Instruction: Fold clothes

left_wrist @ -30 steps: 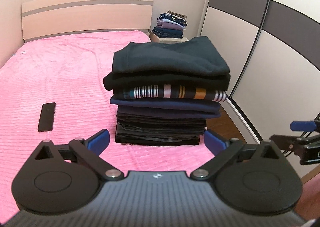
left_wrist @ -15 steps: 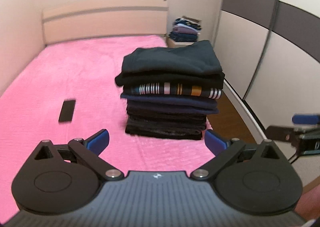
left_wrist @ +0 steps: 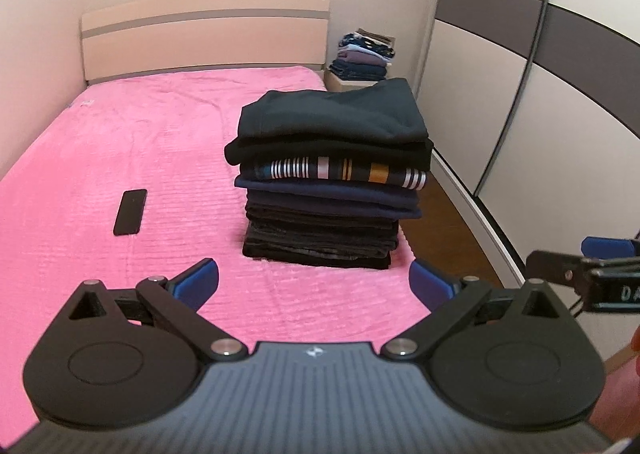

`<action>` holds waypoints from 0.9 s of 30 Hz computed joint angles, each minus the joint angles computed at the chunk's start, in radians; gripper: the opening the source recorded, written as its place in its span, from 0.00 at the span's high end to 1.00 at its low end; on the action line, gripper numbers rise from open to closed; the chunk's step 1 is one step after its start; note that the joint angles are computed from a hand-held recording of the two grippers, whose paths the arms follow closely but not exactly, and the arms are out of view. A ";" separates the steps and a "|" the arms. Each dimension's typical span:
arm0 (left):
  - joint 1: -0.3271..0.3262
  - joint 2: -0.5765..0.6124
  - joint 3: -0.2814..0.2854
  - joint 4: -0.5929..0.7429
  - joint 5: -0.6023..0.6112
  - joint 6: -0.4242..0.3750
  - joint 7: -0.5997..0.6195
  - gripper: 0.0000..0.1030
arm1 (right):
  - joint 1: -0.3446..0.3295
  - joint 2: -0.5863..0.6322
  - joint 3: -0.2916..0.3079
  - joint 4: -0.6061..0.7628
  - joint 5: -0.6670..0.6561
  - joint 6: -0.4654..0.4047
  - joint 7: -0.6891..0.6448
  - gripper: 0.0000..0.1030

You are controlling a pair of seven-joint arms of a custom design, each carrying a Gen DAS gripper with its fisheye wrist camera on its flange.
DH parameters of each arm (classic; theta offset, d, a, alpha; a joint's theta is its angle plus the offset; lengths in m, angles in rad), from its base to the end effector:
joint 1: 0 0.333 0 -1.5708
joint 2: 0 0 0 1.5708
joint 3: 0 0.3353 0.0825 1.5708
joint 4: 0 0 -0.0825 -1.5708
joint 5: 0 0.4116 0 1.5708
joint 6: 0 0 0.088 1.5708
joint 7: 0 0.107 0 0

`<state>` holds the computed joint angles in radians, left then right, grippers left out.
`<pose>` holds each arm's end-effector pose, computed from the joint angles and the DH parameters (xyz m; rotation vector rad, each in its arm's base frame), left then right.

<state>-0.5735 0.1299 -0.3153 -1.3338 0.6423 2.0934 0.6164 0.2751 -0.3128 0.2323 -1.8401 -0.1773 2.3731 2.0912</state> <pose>0.4507 -0.4790 0.7585 -1.6987 1.8037 -0.9112 0.4477 0.2754 0.7677 -1.7223 1.5886 -0.5688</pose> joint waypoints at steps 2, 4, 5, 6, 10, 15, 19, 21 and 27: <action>0.014 -0.027 0.001 -0.026 -0.029 0.014 0.033 0.03 | -0.007 0.005 0.025 0.015 -0.030 -0.023 0.049 0.01; 0.031 -0.056 0.002 -0.058 -0.046 0.028 0.053 0.03 | -0.004 0.015 0.042 0.029 -0.062 -0.043 0.076 0.01; 0.040 -0.069 0.001 -0.073 -0.052 0.030 0.059 0.03 | -0.001 0.021 0.049 0.037 -0.078 -0.054 0.090 0.01; 0.048 -0.082 0.001 -0.088 -0.058 0.032 0.066 0.03 | 0.003 0.026 0.055 0.044 -0.091 -0.064 0.106 0.01; 0.076 -0.115 -0.009 -0.127 -0.063 0.034 0.078 0.03 | 0.029 0.045 0.065 0.068 -0.126 -0.086 0.151 0.01; 0.096 -0.131 -0.019 -0.151 -0.055 0.048 0.063 0.03 | 0.058 0.069 0.061 0.096 -0.162 -0.102 0.171 0.01; 0.103 -0.135 -0.023 -0.160 -0.051 0.061 0.044 0.02 | 0.074 0.082 0.051 0.109 -0.175 -0.103 0.174 0.01; 0.105 -0.132 -0.025 -0.160 -0.051 0.062 0.043 0.01 | 0.080 0.088 0.046 0.114 -0.178 -0.106 0.172 0.01; 0.100 -0.119 -0.028 -0.145 -0.036 0.044 0.015 0.01 | 0.091 0.100 0.031 0.121 -0.176 -0.106 0.167 0.01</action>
